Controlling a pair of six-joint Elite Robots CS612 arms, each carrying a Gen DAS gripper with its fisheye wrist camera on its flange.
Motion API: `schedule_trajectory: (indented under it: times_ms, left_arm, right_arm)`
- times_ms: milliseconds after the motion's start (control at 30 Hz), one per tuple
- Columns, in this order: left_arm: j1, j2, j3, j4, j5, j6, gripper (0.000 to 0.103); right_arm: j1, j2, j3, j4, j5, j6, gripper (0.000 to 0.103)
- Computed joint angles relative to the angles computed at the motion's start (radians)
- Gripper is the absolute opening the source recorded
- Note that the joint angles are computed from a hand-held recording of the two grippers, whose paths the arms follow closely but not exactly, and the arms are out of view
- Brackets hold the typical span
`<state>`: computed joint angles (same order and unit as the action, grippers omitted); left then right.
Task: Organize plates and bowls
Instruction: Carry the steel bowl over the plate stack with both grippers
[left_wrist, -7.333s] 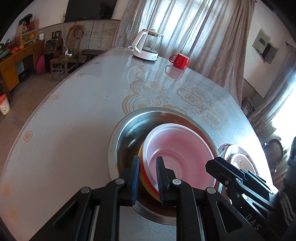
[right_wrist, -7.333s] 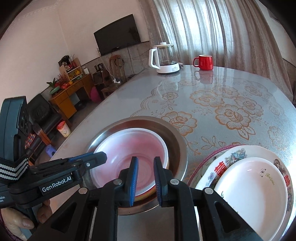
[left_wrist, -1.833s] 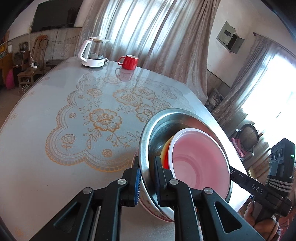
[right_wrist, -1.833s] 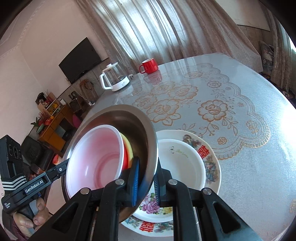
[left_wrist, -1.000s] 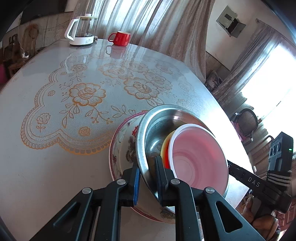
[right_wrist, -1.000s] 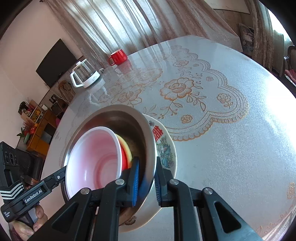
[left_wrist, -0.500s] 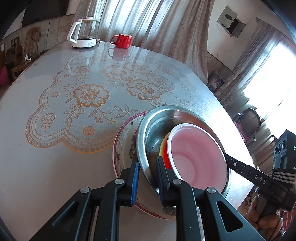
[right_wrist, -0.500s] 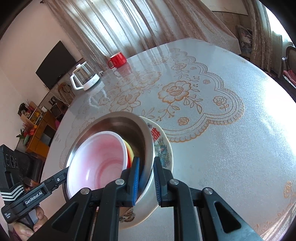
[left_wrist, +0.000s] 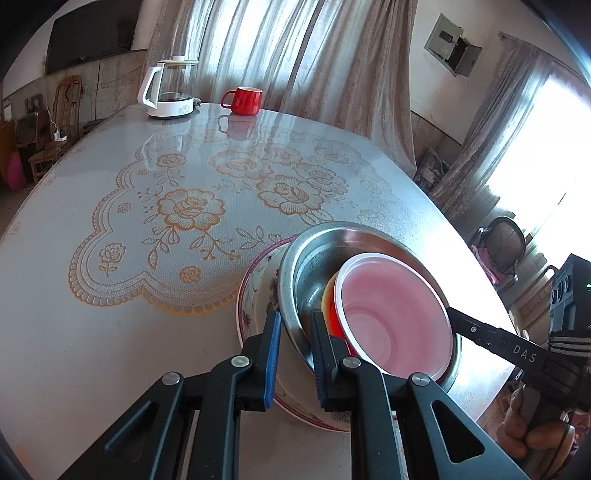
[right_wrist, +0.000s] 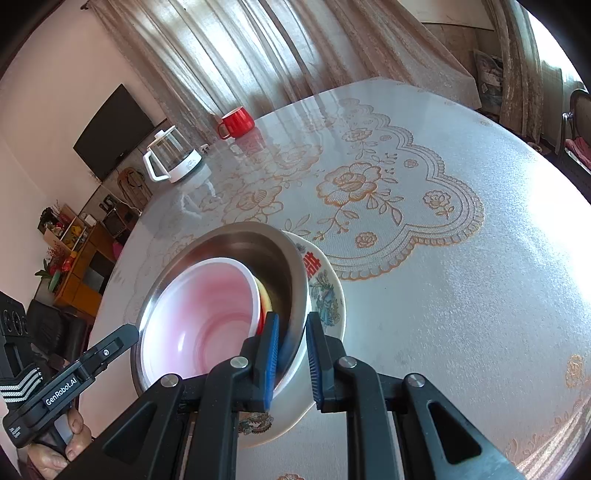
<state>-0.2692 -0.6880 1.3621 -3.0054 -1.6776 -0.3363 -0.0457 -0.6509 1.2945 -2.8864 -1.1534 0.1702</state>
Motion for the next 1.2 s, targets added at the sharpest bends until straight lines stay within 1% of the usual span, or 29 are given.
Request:
schedule_trajectory:
  times_ms: [133, 333, 467, 633, 733, 967, 1200]
  left_arm:
    - [-0.002, 0.002, -0.002, -0.001, 0.008, 0.007, 0.016]
    - [-0.004, 0.008, -0.014, 0.016, 0.011, 0.019, 0.015]
    - [-0.004, 0.011, -0.016, 0.012, 0.003, 0.020, 0.015]
    - [-0.006, 0.005, -0.009, 0.013, 0.020, 0.026, 0.016]
    - [-0.005, 0.003, -0.007, 0.011, 0.022, 0.028, 0.016]
    - [-0.006, 0.001, -0.002, 0.003, 0.024, 0.024, 0.016]
    - [-0.009, -0.002, 0.005, -0.005, 0.041, 0.023, 0.016]
  right_arm:
    - [-0.002, -0.002, 0.007, -0.008, 0.011, 0.003, 0.015]
    - [0.003, -0.007, 0.022, -0.041, -0.018, -0.012, 0.014]
    - [-0.001, -0.012, 0.034, -0.064, -0.013, -0.014, 0.014]
    - [0.003, -0.009, 0.027, -0.053, -0.027, -0.024, 0.014]
    - [0.002, -0.006, 0.023, -0.048, -0.012, -0.023, 0.014]
    - [0.002, 0.000, 0.016, -0.045, -0.005, -0.022, 0.015]
    - [0.004, 0.005, 0.014, -0.055, -0.007, -0.021, 0.015]
